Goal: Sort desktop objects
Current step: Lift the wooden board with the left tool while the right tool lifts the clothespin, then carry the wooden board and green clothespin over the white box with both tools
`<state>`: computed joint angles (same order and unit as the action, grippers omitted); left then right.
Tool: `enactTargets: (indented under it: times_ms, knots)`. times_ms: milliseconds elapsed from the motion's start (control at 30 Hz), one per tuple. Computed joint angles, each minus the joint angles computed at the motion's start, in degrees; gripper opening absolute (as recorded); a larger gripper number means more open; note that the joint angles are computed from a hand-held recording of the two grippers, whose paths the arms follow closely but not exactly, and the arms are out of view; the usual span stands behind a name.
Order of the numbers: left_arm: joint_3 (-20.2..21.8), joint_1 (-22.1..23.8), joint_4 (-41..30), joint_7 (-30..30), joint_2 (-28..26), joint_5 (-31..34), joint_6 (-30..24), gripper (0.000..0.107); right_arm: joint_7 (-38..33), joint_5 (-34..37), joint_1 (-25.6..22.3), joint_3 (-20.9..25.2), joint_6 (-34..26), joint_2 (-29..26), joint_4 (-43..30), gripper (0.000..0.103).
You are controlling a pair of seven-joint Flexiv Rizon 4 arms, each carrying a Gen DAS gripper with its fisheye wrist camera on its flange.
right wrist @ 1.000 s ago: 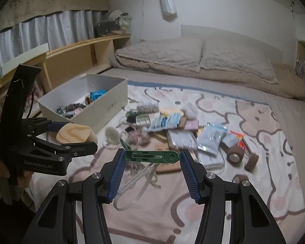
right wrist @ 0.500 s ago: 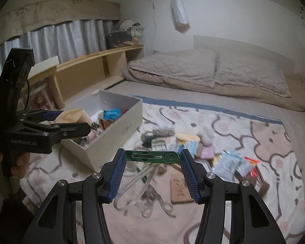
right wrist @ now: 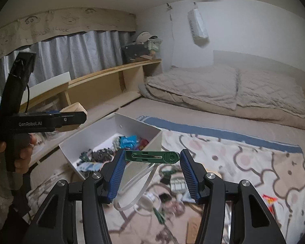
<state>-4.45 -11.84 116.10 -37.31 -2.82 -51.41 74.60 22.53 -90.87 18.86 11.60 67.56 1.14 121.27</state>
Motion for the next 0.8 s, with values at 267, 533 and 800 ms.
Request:
enactTargets:
  times_ms: [267,533,800]
  knots:
    - [0.90,3.41,-7.56,-17.91,-9.07,13.98,1.19,0.092,0.88,-4.66,-1.76,-3.57,8.07,-7.88,-7.05,0.055]
    - [3.70,4.41,-16.87,-35.49,-17.06,30.76,-2.42,0.092,-0.66,-5.12,-3.48,-5.75,15.54,-16.14,-14.32,0.055]
    - [4.56,5.64,-21.39,-45.07,-21.58,36.36,-5.29,0.092,-23.27,15.89,-0.96,-5.65,19.25,-25.80,-21.56,0.055]
